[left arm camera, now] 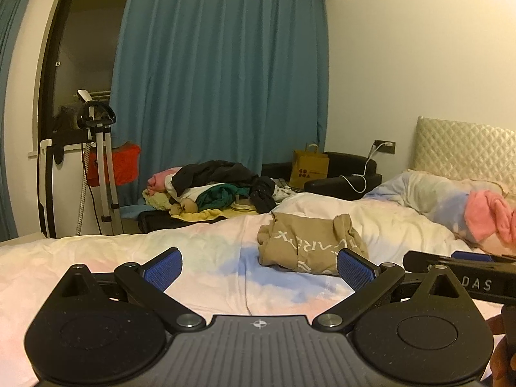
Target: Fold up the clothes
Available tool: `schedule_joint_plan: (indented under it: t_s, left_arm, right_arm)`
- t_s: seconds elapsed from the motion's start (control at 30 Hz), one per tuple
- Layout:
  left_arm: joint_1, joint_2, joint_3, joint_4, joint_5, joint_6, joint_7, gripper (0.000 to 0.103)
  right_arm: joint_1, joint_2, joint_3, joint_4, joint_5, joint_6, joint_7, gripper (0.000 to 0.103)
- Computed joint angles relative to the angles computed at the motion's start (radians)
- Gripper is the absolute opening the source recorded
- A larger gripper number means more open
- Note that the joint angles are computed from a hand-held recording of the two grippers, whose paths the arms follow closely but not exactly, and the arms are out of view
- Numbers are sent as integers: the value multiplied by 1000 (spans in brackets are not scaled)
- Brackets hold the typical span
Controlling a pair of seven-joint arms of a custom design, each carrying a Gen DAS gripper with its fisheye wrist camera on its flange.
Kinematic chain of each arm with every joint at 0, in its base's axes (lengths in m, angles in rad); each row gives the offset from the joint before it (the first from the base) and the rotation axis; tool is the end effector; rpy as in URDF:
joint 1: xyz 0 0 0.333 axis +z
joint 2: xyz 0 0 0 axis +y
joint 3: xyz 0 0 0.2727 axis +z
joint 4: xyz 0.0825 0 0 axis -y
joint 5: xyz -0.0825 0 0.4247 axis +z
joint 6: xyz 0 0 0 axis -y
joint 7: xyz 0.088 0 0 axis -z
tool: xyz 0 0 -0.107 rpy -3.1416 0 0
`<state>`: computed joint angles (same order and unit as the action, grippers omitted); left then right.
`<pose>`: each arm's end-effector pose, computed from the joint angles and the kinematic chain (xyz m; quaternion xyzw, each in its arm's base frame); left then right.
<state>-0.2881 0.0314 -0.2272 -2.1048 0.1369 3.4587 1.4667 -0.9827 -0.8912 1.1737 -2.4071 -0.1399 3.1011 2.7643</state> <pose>0.5309 -0.3176 0.5038 -0.3793 0.6926 -0.5358 0.2989 0.5146 0.1737 0.4856 -0.3998 0.6953 -0.4463 0.3970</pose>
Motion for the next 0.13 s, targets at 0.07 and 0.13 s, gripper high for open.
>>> schedule_joint_plan:
  t_s: [0.07,0.13]
  left_arm:
    - [4,-1,0,-1,18,-1,-14,103]
    - [8,-3,-1,-2,38,-1,-31,103]
  right_arm:
    - [0,3,0,0,1,-4,2,84]
    - [0,7,0,2,-1,-8,4,84]
